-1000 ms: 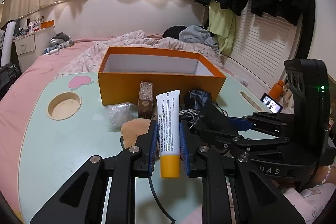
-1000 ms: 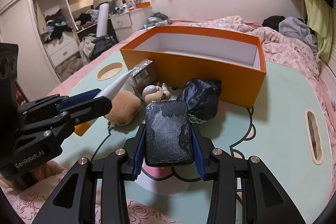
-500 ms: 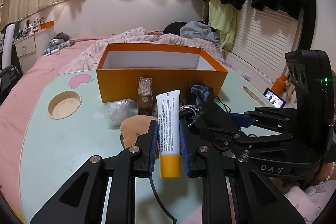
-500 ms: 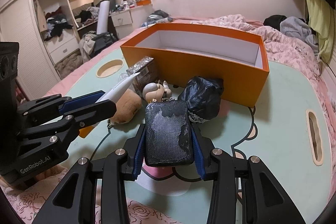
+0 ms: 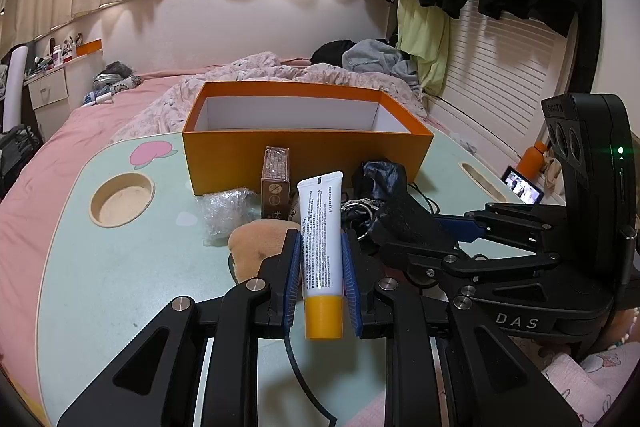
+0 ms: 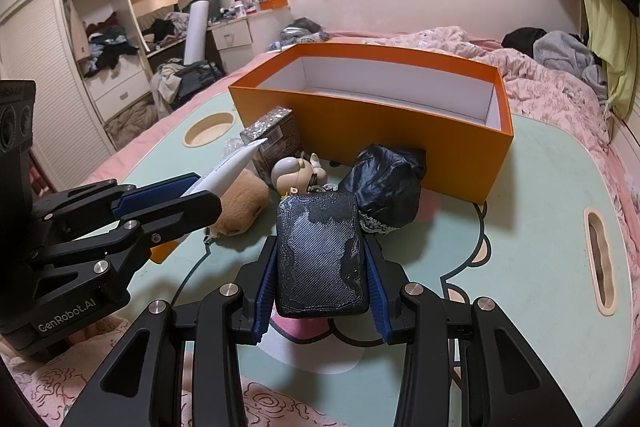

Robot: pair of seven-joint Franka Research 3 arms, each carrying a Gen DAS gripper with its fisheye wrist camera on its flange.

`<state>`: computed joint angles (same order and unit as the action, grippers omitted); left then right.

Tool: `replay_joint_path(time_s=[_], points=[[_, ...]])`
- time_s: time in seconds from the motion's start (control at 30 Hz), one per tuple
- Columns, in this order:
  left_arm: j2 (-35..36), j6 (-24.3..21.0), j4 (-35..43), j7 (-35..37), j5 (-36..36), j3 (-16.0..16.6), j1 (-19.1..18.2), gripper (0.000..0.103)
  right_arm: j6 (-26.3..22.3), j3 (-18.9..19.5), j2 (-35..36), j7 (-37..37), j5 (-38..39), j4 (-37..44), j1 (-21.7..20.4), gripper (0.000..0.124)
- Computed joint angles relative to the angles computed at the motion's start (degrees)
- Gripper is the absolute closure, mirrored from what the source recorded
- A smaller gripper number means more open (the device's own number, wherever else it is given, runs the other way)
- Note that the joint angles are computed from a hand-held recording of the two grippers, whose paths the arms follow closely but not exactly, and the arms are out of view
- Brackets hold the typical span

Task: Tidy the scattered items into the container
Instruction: 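Carry the black pouch over the orange box with right tool while left tool carries the tube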

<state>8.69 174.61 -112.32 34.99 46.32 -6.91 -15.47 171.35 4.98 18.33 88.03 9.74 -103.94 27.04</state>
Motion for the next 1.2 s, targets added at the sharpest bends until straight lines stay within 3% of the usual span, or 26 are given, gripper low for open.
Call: replay_joint_path(time_s=[0.4,0.57,0.73,0.87,0.93,1.03,1.2], points=[[0.0,-0.1,0.0,0.7,-0.6,-0.2,0.1,0.081,-0.1,-0.1,0.0,-0.1,0.0,0.1,0.1,0.085],[0.4,0.0,0.3,6.6,-7.0,-1.9,1.8,0.081,0.4,-0.7,0.0,0.6,-0.6,-0.1,0.5,0.085],[1.1,-0.1,2.7,7.3,-7.1,-0.6,1.0,0.081,1.9,-2.0,0.1,1.9,-1.9,0.4,1.1,0.085],[2.7,1.3,6.0,10.5,-9.6,-0.9,1.5,0.081,2.4,0.8,0.9,-0.1,1.5,2.9,-1.8,0.085],[4.0,0.6,9.0,10.4,-8.7,0.5,0.4,0.081,2.9,-1.0,1.6,0.7,0.4,4.8,-0.5,0.085],[6.9,-1.8,14.9,10.2,-6.9,2.2,-0.9,0.081,4.1,-7.2,3.7,4.8,-4.6,8.7,4.2,0.085],[13.9,-6.3,26.1,15.2,-11.8,0.9,0.3,0.081,2.5,-14.7,9.2,11.8,-10.2,17.9,8.8,0.085]])
